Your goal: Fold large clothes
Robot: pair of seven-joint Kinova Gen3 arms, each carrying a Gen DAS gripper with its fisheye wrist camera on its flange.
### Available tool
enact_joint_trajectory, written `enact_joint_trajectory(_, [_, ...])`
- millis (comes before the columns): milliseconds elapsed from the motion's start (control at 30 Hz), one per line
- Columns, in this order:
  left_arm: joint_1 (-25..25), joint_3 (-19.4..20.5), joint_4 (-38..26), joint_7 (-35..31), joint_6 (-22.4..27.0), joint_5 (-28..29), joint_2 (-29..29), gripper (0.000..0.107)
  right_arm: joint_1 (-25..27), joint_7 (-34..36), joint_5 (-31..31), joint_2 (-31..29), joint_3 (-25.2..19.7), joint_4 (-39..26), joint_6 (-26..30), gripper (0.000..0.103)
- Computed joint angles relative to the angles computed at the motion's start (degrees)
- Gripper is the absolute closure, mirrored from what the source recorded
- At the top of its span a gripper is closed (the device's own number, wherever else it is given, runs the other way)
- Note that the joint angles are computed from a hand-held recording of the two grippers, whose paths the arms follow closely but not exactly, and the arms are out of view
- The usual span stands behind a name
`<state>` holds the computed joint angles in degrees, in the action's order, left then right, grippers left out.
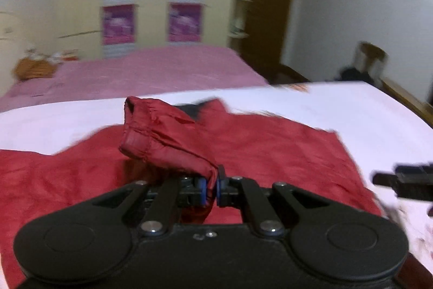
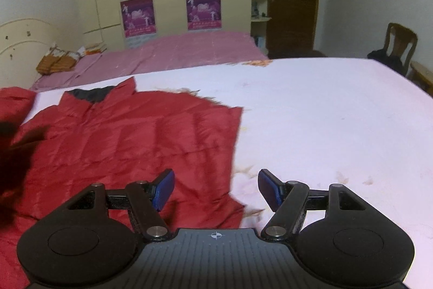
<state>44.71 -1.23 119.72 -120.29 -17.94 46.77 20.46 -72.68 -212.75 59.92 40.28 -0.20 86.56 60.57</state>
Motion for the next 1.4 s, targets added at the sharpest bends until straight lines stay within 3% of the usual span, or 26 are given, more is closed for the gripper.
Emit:
enact_joint_trajectory(100, [2.0,0.3,-2.5,-1.1,2.1,-1.1,2.0,0.101,-0.2,-3.5,0.6,-1.3,0.3,2.9,-0.2,0.034])
enact_joint_trajectory(233, [8.1,-4.3,-5.5,-3.2,5.5,0.6,4.8,0.101,0.1,-7.8,1.3,-3.3,-0.6,6.7,-0.1,0.034])
enact_joint_trajectory(333, [14.3,-10.4,-7.9,-4.9,9.3,3.5,6.8,0.101,0.4,-11.0,1.8,-4.8,-1.6,9.5,0.5,0.034])
enact_joint_trajectory(400, [15.1,-11.3,-8.4,-6.0,10.4,4.1,7.6,0.101,1.0,-12.2,2.0,-5.8,-2.5,11.0,0.7,0.034])
enact_joint_trajectory(467, [11.7,-8.2,-9.5,-5.5,13.1,0.9,7.9,0.094,1.4,-13.7,2.8,-6.7,-3.3,12.4,0.6,0.034])
enact_joint_trajectory(533, [7.4,-2.9,-9.7,-3.2,14.3,-3.7,7.5,0.064,1.6,-15.8,3.8,-7.5,-4.1,13.6,0.3,0.034])
enact_joint_trajectory(600, [3.6,2.4,-7.3,1.2,12.3,-8.3,5.5,0.040,1.5,-17.9,5.1,-8.0,-4.6,14.3,0.5,0.034])
enact_joint_trajectory(633, [1.6,5.0,-5.2,3.5,10.5,-10.5,3.9,0.036,1.7,-18.6,5.8,-8.3,-4.8,14.5,0.4,0.034])
enact_joint_trajectory(700, [-2.7,10.1,-0.2,6.9,6.3,-12.3,0.9,0.038,1.8,-19.9,7.9,-8.6,-5.3,14.7,0.4,0.027])
enact_joint_trajectory(733, [-4.4,11.4,2.4,7.8,4.0,-11.7,-0.8,0.043,1.6,-20.7,9.2,-8.5,-5.4,14.7,0.6,0.011])
enact_joint_trajectory(833, [-4.3,9.1,8.7,6.4,-3.0,-5.6,-3.9,0.051,2.7,-24.5,16.0,-9.1,-6.3,16.4,-3.6,0.011])
enact_joint_trajectory(900, [-2.5,4.1,11.4,4.3,-4.9,-0.9,-5.1,0.055,5.0,-24.8,18.9,-8.7,-7.4,15.9,-8.0,0.019])
enact_joint_trajectory(933, [-3.1,2.9,12.1,3.6,-4.8,0.5,-5.6,0.057,6.6,-24.1,19.4,-8.4,-8.2,15.3,-10.4,0.039])
enact_joint_trajectory(967, [-4.3,2.7,12.5,3.4,-5.2,0.9,-5.6,0.057,7.5,-23.3,19.2,-8.0,-8.1,14.5,-12.6,0.050])
enact_joint_trajectory(1033, [-6.1,2.0,13.1,1.8,-6.1,2.0,-4.9,0.058,8.2,-20.8,16.5,-6.6,-7.1,12.0,-15.6,0.051])
enact_joint_trajectory(1133, [-6.5,0.5,12.7,-3.7,-6.1,6.8,-3.6,0.060,10.5,-16.7,13.4,-4.5,-7.6,8.6,-20.9,0.086])
enact_joint_trajectory(1233, [-7.9,1.5,14.7,-4.0,-7.7,8.2,-4.0,0.059,9.9,-9.9,11.5,-2.3,-8.0,4.4,-20.6,0.086])
enact_joint_trajectory(1400, [-12.7,4.1,16.5,1.7,-6.8,-0.4,-5.0,0.059,7.0,-4.1,5.0,-1.7,-5.3,2.2,-18.8,0.086])
